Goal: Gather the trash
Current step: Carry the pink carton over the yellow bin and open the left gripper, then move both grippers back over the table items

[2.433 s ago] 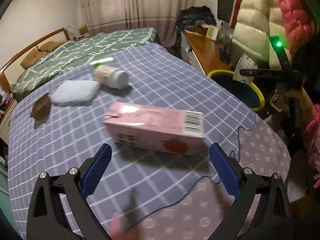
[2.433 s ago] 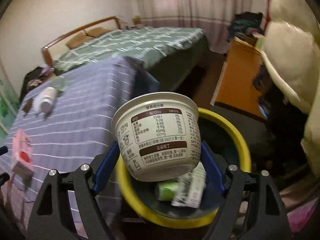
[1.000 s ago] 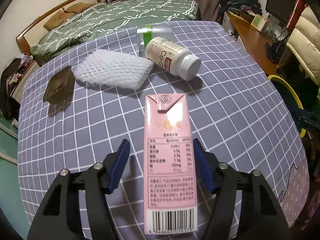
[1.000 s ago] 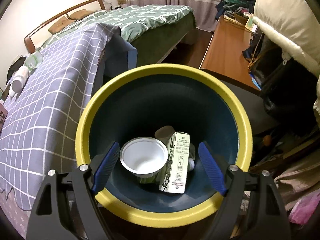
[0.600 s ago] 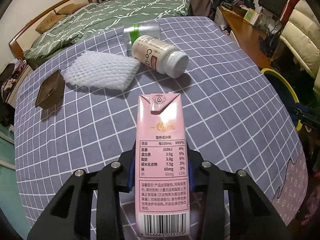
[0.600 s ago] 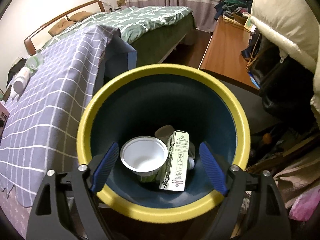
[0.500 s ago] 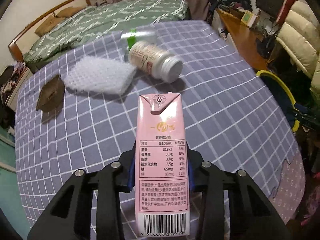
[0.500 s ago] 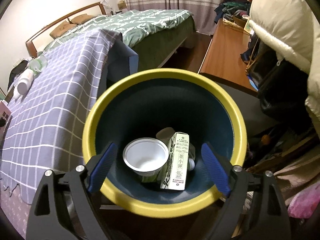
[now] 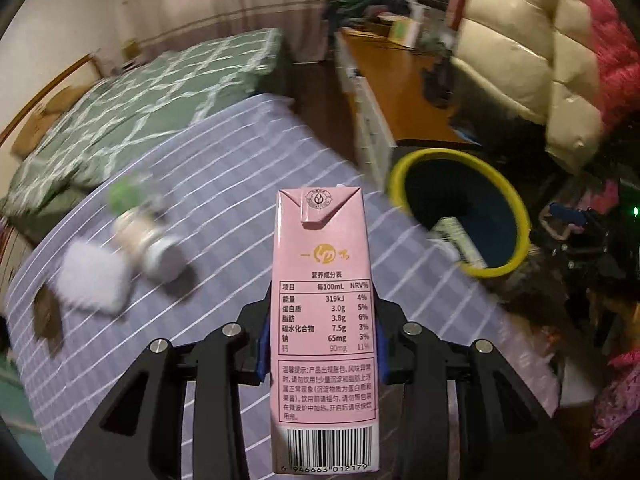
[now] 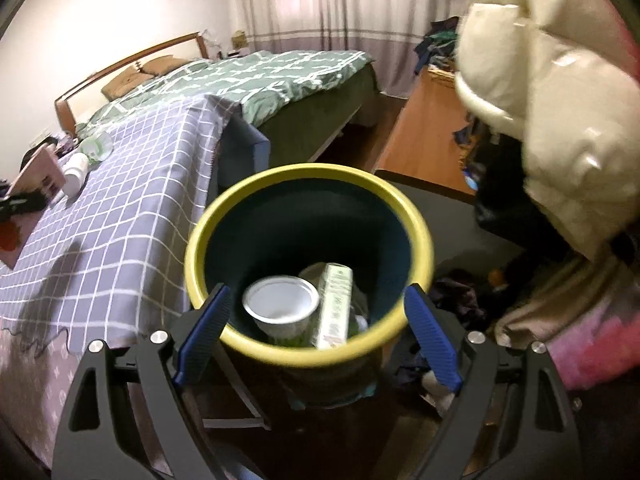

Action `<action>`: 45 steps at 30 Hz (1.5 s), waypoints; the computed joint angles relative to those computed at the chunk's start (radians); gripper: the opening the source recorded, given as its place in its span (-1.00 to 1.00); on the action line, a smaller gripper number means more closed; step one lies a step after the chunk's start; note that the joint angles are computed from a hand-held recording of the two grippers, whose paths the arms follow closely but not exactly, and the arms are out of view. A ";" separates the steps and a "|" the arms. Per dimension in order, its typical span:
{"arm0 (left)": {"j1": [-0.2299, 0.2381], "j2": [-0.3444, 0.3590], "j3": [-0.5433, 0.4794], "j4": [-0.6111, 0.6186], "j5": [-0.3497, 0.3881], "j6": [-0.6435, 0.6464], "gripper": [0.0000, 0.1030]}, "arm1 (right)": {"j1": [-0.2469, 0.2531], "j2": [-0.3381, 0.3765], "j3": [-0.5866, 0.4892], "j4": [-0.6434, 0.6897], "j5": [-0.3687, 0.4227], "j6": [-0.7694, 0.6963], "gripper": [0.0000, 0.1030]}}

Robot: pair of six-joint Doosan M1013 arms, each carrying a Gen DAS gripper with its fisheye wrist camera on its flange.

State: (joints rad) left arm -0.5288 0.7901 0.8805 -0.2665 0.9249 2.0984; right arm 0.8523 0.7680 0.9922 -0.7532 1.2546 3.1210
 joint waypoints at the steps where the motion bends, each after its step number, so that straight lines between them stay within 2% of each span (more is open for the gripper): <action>1: -0.008 0.007 -0.012 -0.012 0.010 0.015 -0.26 | 0.006 -0.009 0.015 -0.003 0.005 0.019 0.62; 5: -0.053 0.046 -0.085 -0.052 0.077 0.067 -0.26 | 0.025 -0.040 0.065 -0.012 0.026 0.079 0.62; 9: -0.097 0.111 -0.200 -0.077 0.166 0.080 -0.26 | 0.039 -0.058 0.091 -0.017 0.069 0.114 0.62; 17: -0.150 0.224 -0.383 -0.047 0.244 0.036 -0.25 | 0.048 -0.071 0.108 -0.016 0.077 0.140 0.63; 18: -0.152 0.244 -0.416 -0.043 0.260 0.016 -0.20 | 0.048 -0.069 0.106 -0.013 0.079 0.136 0.63; 19: -0.152 0.256 -0.437 -0.046 0.271 0.005 0.13 | 0.048 -0.066 0.103 -0.009 0.080 0.132 0.63; 20: -0.151 0.259 -0.442 -0.043 0.267 -0.006 0.37 | 0.048 -0.064 0.100 -0.006 0.080 0.129 0.63; 21: -0.147 0.242 -0.410 -0.046 0.227 -0.010 0.62 | 0.048 -0.062 0.096 -0.004 0.079 0.126 0.63; 26: -0.103 0.124 -0.221 -0.150 0.074 0.077 0.65 | 0.041 -0.050 0.078 0.004 0.063 0.099 0.63; 29: -0.059 0.038 -0.079 -0.243 -0.043 0.153 0.80 | 0.034 -0.036 0.054 0.008 0.047 0.065 0.63; 34: 0.029 -0.074 0.120 -0.355 -0.215 0.261 0.84 | 0.019 -0.006 0.001 0.014 0.022 -0.003 0.63; 38: 0.115 -0.129 0.240 -0.395 -0.353 0.271 0.86 | 0.003 0.033 -0.070 0.028 0.003 -0.085 0.63; 40: 0.149 -0.141 0.276 -0.394 -0.409 0.254 0.87 | -0.007 0.060 -0.122 0.038 -0.003 -0.137 0.63; 45: 0.234 -0.159 0.353 -0.208 -0.532 0.054 0.88 | -0.041 0.152 -0.310 0.108 -0.038 -0.287 0.63</action>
State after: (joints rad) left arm -0.2950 0.6313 1.2334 -0.4741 0.3926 2.1529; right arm 0.8112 0.9203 0.6823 -0.6452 1.2166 2.8344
